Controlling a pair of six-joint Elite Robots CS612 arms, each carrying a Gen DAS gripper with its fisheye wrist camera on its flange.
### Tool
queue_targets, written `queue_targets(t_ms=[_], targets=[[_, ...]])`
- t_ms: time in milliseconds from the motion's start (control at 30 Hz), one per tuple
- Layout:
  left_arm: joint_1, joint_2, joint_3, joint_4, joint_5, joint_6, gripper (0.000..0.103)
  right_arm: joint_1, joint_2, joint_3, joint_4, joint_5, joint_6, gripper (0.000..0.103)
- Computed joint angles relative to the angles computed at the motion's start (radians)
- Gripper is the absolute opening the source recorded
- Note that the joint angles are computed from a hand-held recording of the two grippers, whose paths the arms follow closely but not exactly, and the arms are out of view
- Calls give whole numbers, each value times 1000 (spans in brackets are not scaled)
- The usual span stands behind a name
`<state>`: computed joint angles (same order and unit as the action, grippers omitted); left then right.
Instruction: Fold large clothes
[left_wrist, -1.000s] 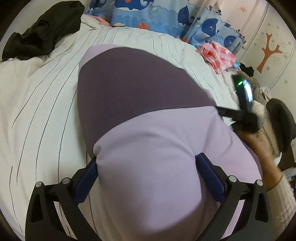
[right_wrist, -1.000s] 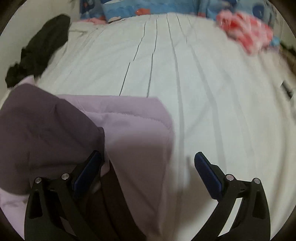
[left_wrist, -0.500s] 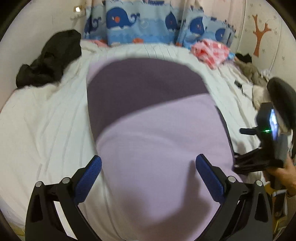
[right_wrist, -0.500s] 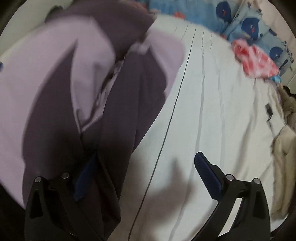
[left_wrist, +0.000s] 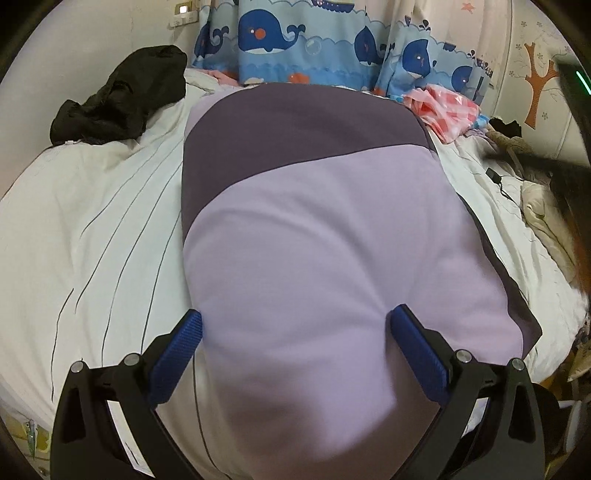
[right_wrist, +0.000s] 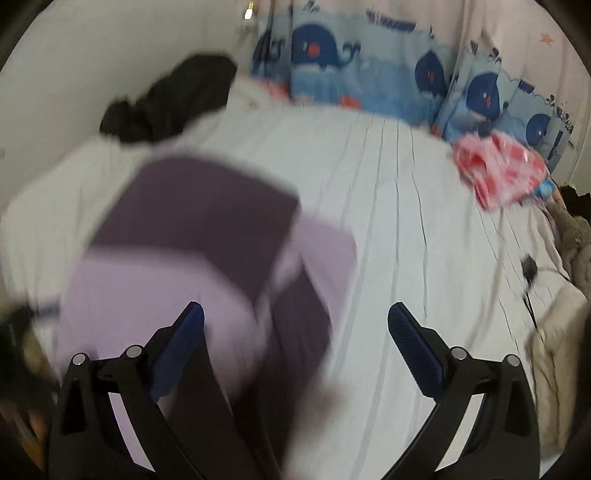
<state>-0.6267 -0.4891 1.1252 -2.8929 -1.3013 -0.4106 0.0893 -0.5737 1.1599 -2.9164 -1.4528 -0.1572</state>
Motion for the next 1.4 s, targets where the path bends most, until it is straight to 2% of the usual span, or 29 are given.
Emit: queue_targets(t_ms=[33, 167, 200, 267, 300, 400, 500, 533, 600, 667, 833, 933, 1000, 1067, 1167, 1300, 1400], targets=[[-1, 1, -1, -3, 4, 0, 98, 0, 19, -39, 11, 18, 20, 96], [-3, 1, 9, -29, 13, 7, 98, 7, 181, -309, 153, 28, 167, 96], [-2, 1, 13, -44, 5, 10, 98, 7, 214, -339, 177, 29, 198, 96], [1, 0, 19, -79, -35, 36, 98, -16, 260, -341, 140, 113, 312, 97], [-2, -1, 17, -71, -31, 57, 98, -25, 255, -309, 101, 119, 355, 97], [-22, 8, 9, -72, 49, 115, 98, -30, 236, -274, 109, 123, 349, 96], [-19, 8, 12, -73, 46, 93, 98, -26, 240, -292, 134, 106, 338, 96], [-17, 7, 13, -70, 44, 84, 98, -27, 252, -319, 159, 108, 330, 96], [-19, 2, 17, -60, 50, 72, 98, -28, 242, -326, 210, 118, 313, 96], [-27, -3, 25, -55, 78, 75, 98, -27, 200, -271, 200, 94, 291, 96], [-38, -5, 35, -65, 122, 89, 98, -17, 61, -30, -21, 58, 171, 96], [-43, -6, 35, -65, 139, 93, 98, -5, 22, 54, -87, 10, 90, 96], [-45, -6, 34, -64, 141, 96, 98, 7, 27, 64, -52, -56, 35, 96], [-47, -7, 35, -56, 142, 99, 98, 14, 55, 38, 27, -96, 36, 96], [-53, -9, 43, -57, 153, 112, 98, -6, 80, 27, 66, -17, 110, 96], [-56, -10, 43, -49, 165, 100, 98, 0, 77, 24, 80, -41, 101, 96], [-58, -14, 47, -44, 165, 94, 98, -4, 76, 28, 89, -16, 128, 96]])
